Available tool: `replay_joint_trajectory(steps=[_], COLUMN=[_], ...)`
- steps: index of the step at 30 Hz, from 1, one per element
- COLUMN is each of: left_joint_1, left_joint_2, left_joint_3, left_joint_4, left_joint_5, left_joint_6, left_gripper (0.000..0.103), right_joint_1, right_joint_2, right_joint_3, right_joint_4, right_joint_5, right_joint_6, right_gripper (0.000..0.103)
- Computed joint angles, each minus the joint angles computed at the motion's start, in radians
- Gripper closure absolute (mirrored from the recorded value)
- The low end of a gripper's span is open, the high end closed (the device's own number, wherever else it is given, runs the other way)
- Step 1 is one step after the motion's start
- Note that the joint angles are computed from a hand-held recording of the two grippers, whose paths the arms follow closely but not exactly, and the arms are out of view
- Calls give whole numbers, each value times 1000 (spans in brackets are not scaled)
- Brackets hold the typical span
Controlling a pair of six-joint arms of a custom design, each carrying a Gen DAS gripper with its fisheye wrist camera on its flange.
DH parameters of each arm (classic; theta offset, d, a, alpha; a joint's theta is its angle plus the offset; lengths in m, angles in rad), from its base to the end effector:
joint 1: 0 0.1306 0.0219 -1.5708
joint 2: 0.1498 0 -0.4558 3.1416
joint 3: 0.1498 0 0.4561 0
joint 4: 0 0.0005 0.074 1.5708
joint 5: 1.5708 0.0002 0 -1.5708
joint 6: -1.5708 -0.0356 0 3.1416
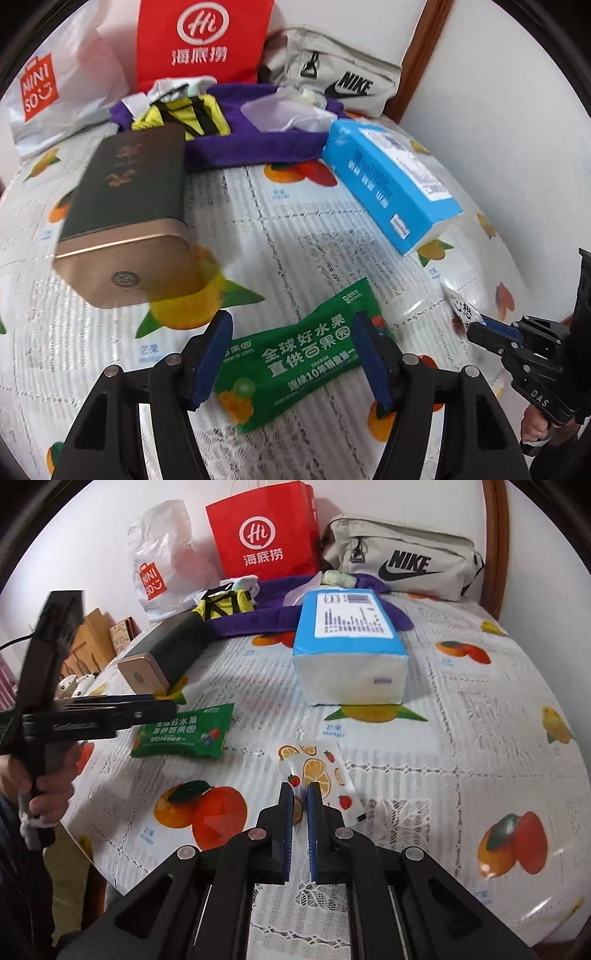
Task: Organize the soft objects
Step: 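Grasp the green snack packet with the left tool while the right tool lifts the orange packet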
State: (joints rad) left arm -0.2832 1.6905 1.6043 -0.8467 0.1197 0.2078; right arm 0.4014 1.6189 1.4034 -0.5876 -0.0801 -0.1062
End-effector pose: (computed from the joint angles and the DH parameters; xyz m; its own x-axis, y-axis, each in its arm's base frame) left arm 0.6349 -0.1897 0.4427 -0.8261 0.0271 -0.5629 0.1792 0.9597 -0.2167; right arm 0.5817 0.2495 0.4011 -0.7053 -0.1846 -0.6845 -0.3679 0.9206 0.1309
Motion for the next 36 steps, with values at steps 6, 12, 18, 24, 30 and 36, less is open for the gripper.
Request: replay_joint_trajectory(steps=[6, 12, 18, 24, 30, 36], left_joint_1=[6, -17, -48, -93, -91, -66], left_joint_2=[-4, -39, -41, -31, -43, -76], left_joint_3=[-12, -52, -62, -59, -64, -83], left_joint_4=[-22, -50, -28, -10, -13, -13], left_joint_5=[64, 68, -5, -155, -145, -148], left_joint_6=[-25, -54, -136, -241, -196, -99], left_gripper=[36, 36, 36, 49, 69, 69], right_joint_1=[-7, -15, -23, -19, -10, -13], right_joint_2=[15, 10, -4, -9, -15, -34], right_joint_3=[0, -16, -36, -43, -40, -33], right_joint_4=[6, 32, 45, 52, 56, 60], right_joint_5=[-38, -58, -68, -47, -11, -34], right_joint_6=[4, -5, -16, -21, -12, -14], right_gripper=[95, 95, 95, 95, 96, 98])
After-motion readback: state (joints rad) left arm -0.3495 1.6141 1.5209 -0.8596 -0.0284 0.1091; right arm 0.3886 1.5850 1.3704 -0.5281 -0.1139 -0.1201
